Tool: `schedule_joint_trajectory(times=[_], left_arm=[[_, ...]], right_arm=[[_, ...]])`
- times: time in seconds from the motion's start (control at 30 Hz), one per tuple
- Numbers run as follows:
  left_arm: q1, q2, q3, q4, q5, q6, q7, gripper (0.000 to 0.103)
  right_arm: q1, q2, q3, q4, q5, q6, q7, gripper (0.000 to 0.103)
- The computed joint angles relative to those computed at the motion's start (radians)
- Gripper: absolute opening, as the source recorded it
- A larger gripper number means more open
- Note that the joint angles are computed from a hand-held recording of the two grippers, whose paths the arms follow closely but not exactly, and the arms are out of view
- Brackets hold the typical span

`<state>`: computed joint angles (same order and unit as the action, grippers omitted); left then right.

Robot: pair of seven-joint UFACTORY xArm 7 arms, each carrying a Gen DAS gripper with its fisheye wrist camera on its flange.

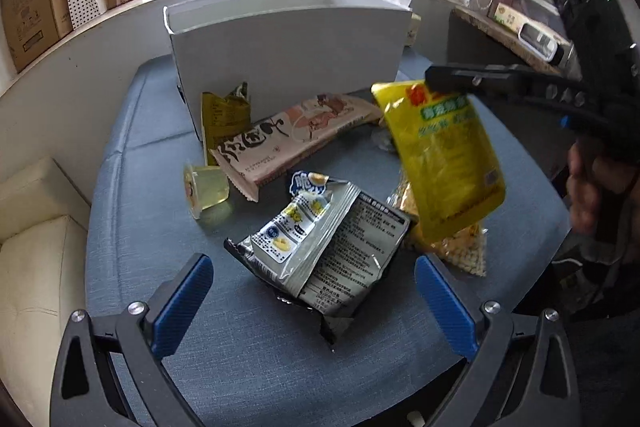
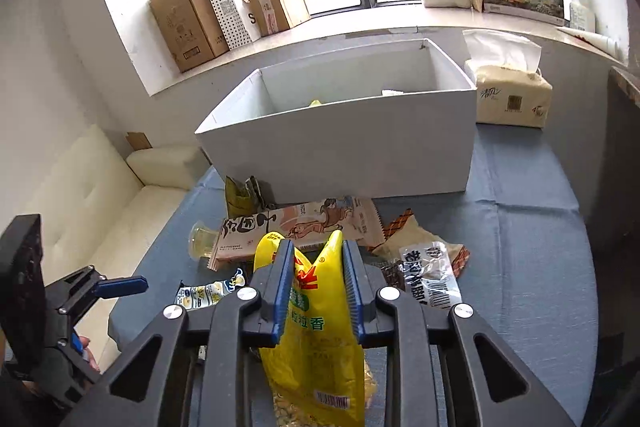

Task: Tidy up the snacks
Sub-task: 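Grasp the yellow bag with the right tool and lift it, then grasp the silver-grey packet with the left tool while the right carries the yellow bag to the box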

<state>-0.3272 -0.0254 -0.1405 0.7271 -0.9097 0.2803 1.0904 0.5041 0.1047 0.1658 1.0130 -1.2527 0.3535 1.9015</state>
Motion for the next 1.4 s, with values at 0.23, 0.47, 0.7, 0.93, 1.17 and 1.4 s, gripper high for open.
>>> schedule_joint_trajectory(times=[0.23,0.47,0.7,0.93,1.17,1.4], left_arm=[[0.036,0.106,-0.028,0.072,0.113,0.034,-0.037,0.103],[0.081,0.188,-0.053,0.157,0.201,0.146,-0.045,0.103],[0.113,0.192,-0.093,0.166,0.136,0.109,-0.034,0.052],[0.130,0.073,-0.071,0.093,-0.110,0.154,0.169,0.046],[0.071,-0.109,0.028,0.016,-0.268,0.207,0.318,0.046],[0.039,-0.085,0.061,0.127,-0.259,0.182,0.266,0.046]], right_arm=[[0.011,-0.099,0.047,-0.043,-0.058,0.104,0.041,0.023],[-0.004,-0.206,0.125,-0.079,-0.041,0.207,0.006,0.023],[-0.031,-0.236,0.155,-0.105,-0.042,0.194,0.036,0.023],[-0.043,-0.234,0.162,-0.110,-0.057,0.179,0.062,0.023],[-0.046,-0.225,0.159,-0.101,-0.068,0.162,0.063,0.023],[-0.069,-0.195,0.121,-0.052,-0.093,0.110,0.032,0.023]])
